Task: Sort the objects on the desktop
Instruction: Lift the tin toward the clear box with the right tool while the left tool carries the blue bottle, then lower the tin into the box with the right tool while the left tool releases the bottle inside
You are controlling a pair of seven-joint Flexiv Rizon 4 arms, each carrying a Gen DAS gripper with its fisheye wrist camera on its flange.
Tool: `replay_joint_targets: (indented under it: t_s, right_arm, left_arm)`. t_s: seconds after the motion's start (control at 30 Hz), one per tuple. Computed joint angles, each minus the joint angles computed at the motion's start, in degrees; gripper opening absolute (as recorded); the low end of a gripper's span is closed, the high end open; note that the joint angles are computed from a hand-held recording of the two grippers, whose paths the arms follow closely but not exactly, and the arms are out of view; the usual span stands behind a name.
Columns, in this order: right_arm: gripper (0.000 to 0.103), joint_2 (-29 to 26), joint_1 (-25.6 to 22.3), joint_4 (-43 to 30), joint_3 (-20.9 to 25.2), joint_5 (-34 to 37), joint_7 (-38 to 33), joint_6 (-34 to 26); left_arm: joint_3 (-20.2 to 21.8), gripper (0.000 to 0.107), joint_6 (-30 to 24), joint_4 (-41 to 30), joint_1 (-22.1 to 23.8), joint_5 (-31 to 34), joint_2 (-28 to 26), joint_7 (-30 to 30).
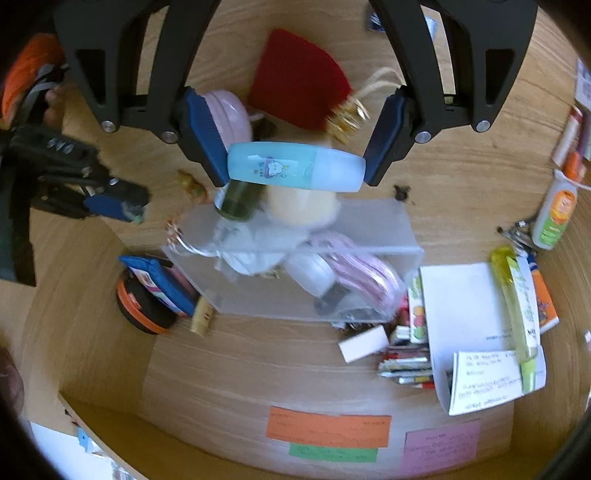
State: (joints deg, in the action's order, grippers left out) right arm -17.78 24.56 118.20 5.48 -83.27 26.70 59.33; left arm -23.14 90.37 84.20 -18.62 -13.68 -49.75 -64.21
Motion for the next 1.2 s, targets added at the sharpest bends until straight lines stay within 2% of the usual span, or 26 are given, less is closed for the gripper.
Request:
replay_joint_targets:
  t_s: [0.33, 0.73, 1.03, 1.2]
  right_arm:
    - [0.037, 0.2, -1.2, -4.4, -1.0, -2.2, -4.3, 0.2]
    - [0.037, -3.8, -3.1, -11.5, -3.6, -3.8, -8.9, 6.1]
    - [0.037, -7.2, -3.3, -15.6, -5.6, 0.0, -14.2, 8.7]
    - [0.037, -8.9, -2.8, -17.3, -7.0, 4.1, -18.1, 9.6]
  left_arm:
    - [3.3, 0.073, -1.8, -8.1, -1.9, -0.6, -1.7, -0.3]
    - [5.7, 0.073, -8.5, -20.4, -4.2, -2.4, -6.4, 1.0]
    - [9.1, 0.073, -21.1, -36.9, -7.6, -3.9, -13.8, 0.9]
    - [11.6, 0.073, -30.6, -50.9, -9.5, -4.5, -20.5, -0.8]
